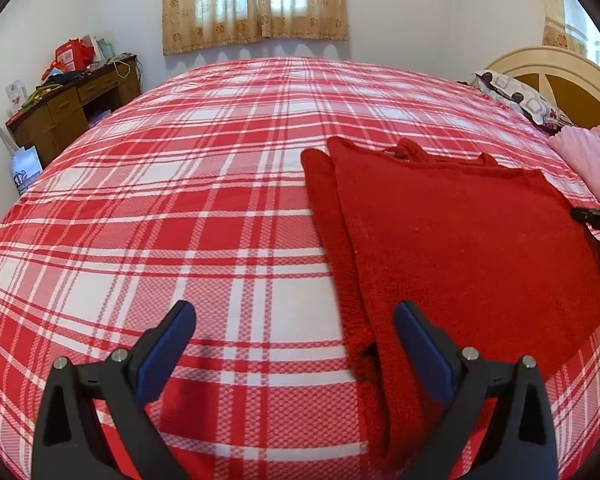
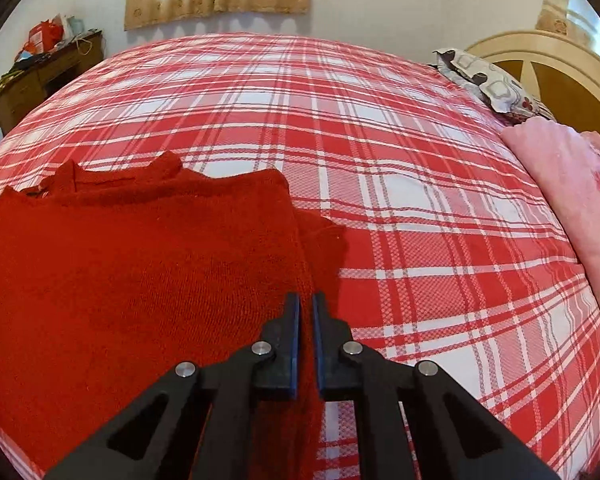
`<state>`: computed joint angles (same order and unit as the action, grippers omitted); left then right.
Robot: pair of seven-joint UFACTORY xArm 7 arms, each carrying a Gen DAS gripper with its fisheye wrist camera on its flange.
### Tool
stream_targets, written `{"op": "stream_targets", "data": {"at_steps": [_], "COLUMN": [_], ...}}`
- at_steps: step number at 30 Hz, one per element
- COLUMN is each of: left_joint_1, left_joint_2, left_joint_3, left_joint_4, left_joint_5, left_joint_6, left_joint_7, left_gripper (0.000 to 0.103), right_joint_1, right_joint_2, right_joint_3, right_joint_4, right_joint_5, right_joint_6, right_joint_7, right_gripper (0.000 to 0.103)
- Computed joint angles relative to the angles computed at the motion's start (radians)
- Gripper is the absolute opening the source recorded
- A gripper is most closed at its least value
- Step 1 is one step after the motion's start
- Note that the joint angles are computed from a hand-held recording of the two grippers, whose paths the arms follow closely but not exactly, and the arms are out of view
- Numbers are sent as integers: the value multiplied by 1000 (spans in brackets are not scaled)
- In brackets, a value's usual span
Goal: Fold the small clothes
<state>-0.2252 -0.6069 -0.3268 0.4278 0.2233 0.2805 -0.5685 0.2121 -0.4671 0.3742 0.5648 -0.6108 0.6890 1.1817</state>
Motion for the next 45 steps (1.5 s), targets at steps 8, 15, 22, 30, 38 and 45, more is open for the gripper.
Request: {"op": "stream_targets", "data": {"at_steps": [8, 15, 22, 30, 38, 45], "left_joint_1": [-7, 6, -16, 8, -53, -236], "left_joint_2": [-8, 4, -25, -24, -17, 65], "left_joint_3": [1, -16, 14, 74, 193, 369], "left_joint_4": [3, 23, 16, 8, -5, 40], "left_joint_5": [5, 14, 8, -39, -133, -374], "left_joint_6": [20, 32, 50, 27, -22, -64], "left_joint_7": [7, -6, 8, 31, 162, 340], "left_gripper": [103, 103, 103, 103, 103, 103], "right_joint_1": [10, 94, 44, 73, 146, 226], "right_joint_2": [59, 137, 5, -9, 64, 267], "right_joint_3": [56, -10, -43, 58, 165, 277], "right_joint_4": [92, 111, -35, 41, 124, 290], "right_joint_5": [-51, -31, 54, 61, 7, -197], "right_joint_6": [133, -16, -152, -43, -46, 42], "right_joint_7": [22, -48, -41, -6, 36, 104], "right_gripper": [30, 30, 30, 57, 58, 58]}}
